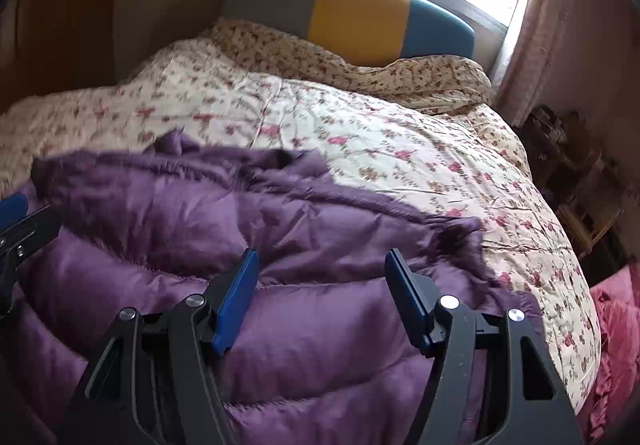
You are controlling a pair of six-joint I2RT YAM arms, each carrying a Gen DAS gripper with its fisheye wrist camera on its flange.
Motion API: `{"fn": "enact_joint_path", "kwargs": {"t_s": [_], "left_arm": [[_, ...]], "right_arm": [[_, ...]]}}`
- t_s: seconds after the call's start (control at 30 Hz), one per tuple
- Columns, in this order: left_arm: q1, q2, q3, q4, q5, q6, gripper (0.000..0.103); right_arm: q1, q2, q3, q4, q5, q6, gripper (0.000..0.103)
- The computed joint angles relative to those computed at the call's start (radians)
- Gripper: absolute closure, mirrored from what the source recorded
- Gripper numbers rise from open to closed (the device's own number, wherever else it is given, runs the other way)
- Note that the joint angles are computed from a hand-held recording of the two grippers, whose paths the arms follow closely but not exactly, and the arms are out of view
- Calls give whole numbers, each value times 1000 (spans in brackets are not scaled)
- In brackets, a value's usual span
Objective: Fold large clothes
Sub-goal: 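Press and smooth the folded purple jacket with both open tools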
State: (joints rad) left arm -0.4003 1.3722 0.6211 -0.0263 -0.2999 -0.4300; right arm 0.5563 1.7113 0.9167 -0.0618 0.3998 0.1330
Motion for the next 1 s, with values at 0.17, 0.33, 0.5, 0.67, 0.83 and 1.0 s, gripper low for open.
{"fn": "enact_joint_path", "kwargs": {"t_s": [0.17,0.33,0.5,0.67,0.83,1.0], "left_arm": [[11,86,-48,121,14,9,43],[10,138,-62,189,12,9,43],[13,160,-51,189,15,2,43],[0,92,-51,124,12,-29,39],[-42,-61,-86,41,-29,-79,34],[-106,-209,-95,-78,-106,-98,34]], "right_arm": [[-14,73,-15,74,-15,-2,38],[1,142,-4,114,19,-10,38],[-5,156,11,102,15,-14,38],[-1,155,11,99,25,-15,38],[6,152,13,96,37,-12,37],[6,143,6,94,40,-15,37]]}}
